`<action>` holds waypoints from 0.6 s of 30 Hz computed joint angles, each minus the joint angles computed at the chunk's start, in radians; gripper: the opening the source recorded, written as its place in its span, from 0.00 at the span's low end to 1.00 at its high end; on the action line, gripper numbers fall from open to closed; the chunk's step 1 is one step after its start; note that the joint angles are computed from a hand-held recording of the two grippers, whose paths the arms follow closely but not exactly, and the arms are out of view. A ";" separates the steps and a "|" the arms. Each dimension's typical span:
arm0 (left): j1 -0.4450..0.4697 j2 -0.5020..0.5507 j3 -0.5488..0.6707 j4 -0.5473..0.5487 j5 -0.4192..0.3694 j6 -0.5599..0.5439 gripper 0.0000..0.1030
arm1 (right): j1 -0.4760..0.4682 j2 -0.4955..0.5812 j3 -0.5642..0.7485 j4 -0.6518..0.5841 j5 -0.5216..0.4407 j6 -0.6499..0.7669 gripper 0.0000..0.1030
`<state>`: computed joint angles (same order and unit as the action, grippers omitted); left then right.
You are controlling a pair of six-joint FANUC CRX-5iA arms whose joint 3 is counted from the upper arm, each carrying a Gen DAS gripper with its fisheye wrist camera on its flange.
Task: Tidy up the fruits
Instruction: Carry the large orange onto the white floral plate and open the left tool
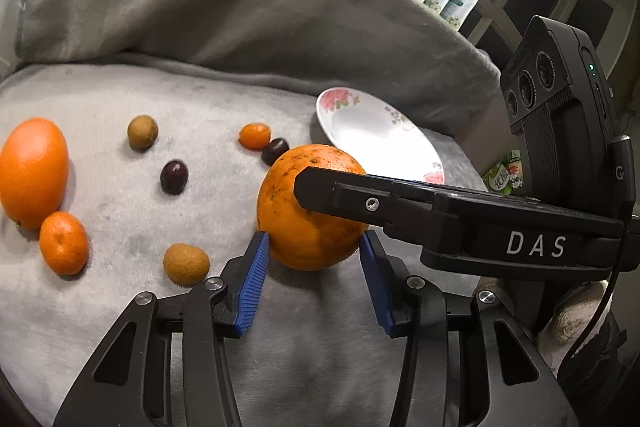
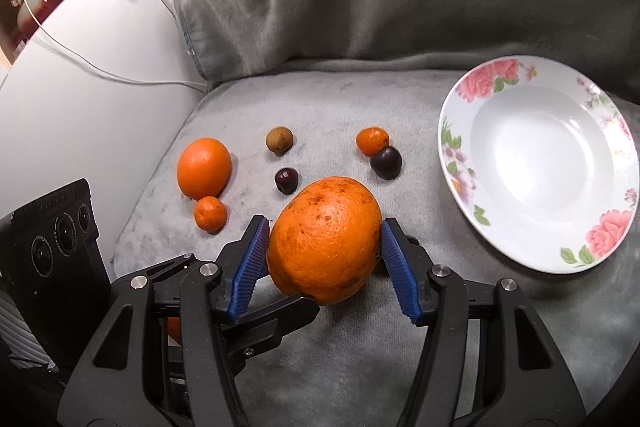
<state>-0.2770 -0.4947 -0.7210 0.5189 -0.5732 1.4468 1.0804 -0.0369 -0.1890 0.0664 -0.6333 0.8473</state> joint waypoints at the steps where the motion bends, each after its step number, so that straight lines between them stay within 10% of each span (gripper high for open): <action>1: -0.004 -0.001 0.004 -0.004 0.003 0.002 0.44 | 0.002 -0.009 -0.008 0.015 0.007 -0.013 0.58; 18: -0.113 0.127 0.100 0.040 0.091 -0.054 0.44 | -0.038 -0.129 -0.124 0.167 0.034 -0.169 0.58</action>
